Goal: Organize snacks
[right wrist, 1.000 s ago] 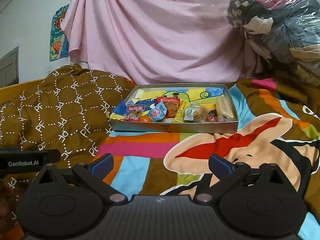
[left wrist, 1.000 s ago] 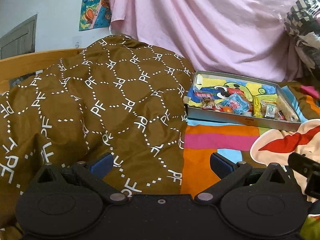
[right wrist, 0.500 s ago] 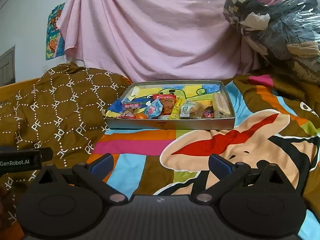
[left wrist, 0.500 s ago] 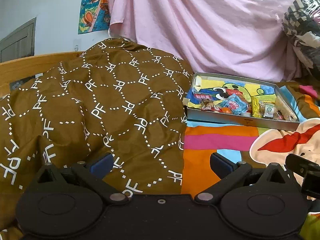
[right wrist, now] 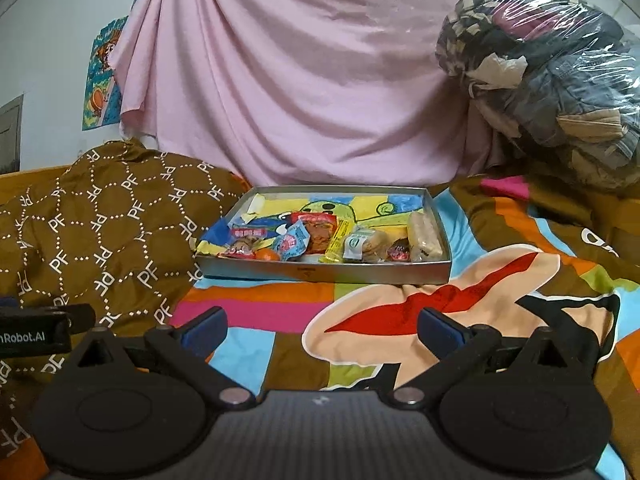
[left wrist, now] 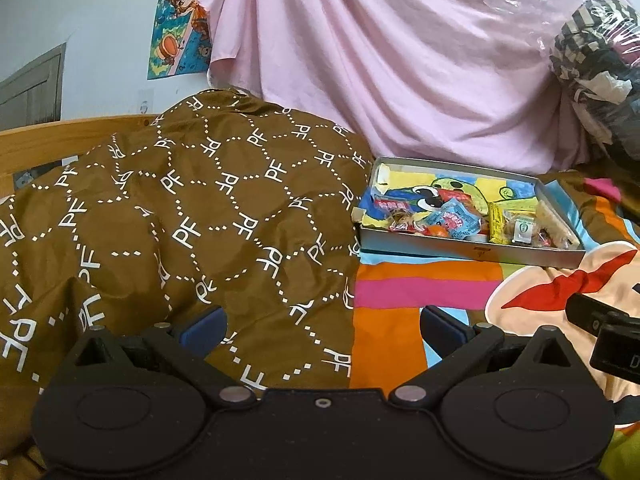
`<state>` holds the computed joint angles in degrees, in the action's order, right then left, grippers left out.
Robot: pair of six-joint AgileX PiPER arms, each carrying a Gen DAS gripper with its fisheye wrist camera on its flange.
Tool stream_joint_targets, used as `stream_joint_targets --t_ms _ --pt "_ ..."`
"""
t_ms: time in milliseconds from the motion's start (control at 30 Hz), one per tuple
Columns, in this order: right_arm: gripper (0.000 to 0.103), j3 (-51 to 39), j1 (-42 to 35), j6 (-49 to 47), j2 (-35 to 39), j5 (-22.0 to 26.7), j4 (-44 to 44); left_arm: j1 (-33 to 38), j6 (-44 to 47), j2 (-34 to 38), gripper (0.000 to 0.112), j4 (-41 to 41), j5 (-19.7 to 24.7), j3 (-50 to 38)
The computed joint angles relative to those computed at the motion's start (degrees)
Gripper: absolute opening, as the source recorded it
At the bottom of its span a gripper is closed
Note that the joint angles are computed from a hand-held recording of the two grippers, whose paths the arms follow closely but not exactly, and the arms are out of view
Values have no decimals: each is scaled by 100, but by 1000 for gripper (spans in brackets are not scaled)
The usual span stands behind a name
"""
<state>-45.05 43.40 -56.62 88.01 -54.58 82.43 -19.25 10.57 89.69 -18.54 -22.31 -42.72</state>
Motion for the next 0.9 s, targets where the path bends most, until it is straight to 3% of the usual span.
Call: stream_joint_targets --t_ms 900 --pt "103 -9 -23 -52 3 94 52 -2 -77 -2 102 79 -44 33"
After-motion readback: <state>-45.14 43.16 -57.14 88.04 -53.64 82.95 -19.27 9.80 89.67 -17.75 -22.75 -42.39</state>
